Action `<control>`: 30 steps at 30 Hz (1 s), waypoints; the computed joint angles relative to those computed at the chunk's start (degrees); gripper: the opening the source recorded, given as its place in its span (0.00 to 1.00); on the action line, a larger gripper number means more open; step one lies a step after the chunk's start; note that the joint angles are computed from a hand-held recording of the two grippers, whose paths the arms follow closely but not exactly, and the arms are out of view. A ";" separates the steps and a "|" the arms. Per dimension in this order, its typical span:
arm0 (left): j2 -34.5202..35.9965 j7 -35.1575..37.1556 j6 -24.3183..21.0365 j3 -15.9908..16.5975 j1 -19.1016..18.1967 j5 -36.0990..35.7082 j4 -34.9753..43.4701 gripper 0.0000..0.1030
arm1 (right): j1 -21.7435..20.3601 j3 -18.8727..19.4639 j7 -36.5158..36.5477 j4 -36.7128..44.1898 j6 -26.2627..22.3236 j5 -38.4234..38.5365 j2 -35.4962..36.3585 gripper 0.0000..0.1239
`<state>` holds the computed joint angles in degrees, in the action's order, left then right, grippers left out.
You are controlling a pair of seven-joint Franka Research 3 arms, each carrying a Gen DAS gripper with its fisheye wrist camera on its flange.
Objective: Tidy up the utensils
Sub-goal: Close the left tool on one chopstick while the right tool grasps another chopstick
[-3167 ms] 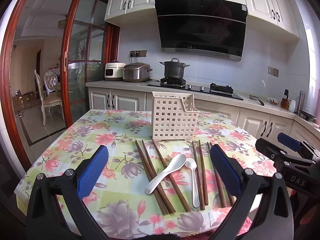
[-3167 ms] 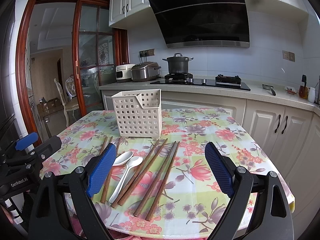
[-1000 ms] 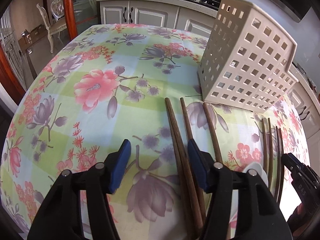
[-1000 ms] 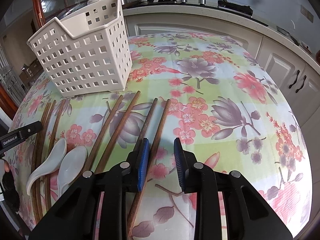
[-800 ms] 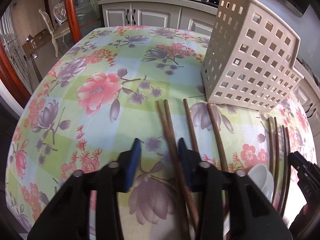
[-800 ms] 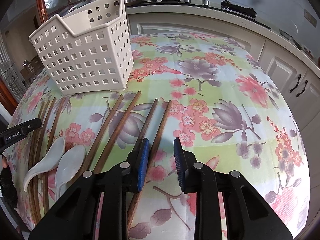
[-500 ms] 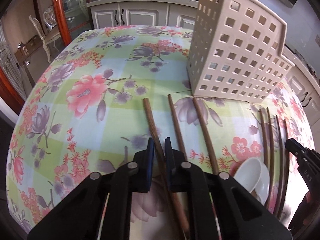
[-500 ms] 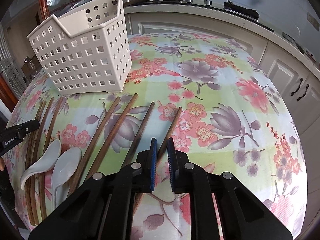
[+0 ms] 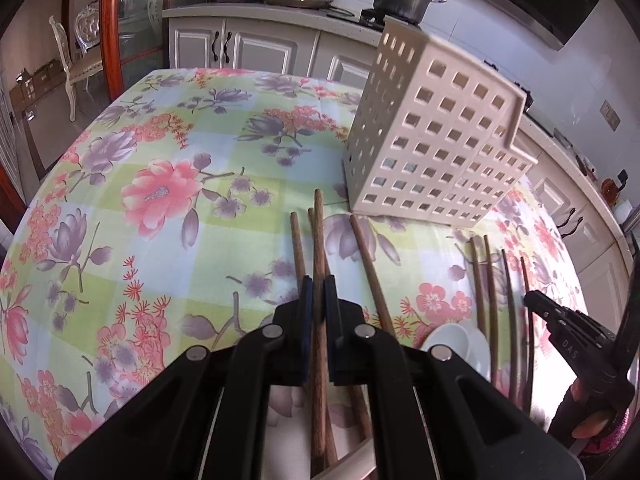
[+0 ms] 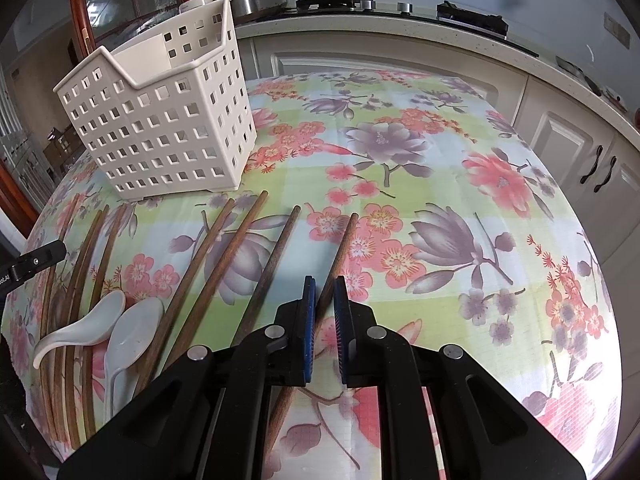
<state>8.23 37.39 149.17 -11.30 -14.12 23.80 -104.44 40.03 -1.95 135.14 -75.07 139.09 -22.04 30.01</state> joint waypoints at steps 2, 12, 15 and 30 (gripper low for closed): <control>-1.14 -1.08 1.02 0.15 -0.19 1.21 -0.90 0.06 | 0.33 -0.58 1.31 -1.86 1.70 -1.09 -1.34 0.09; -6.94 -13.21 2.80 -0.22 -0.79 17.04 -4.06 0.06 | 1.68 -1.31 8.50 -9.26 8.49 -10.95 -8.37 0.08; -8.66 -17.14 2.32 -0.95 -0.41 22.66 -4.73 0.06 | 1.79 -1.11 10.49 -10.61 10.22 -14.64 -9.98 0.08; -13.27 -25.36 0.95 -4.57 1.25 35.48 -5.67 0.06 | -0.10 3.27 13.49 -9.71 9.62 -24.05 -12.16 0.05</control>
<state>-5.04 12.04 150.12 -15.88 -12.87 59.28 -110.11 39.93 1.32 148.63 -84.78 148.70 -46.08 17.85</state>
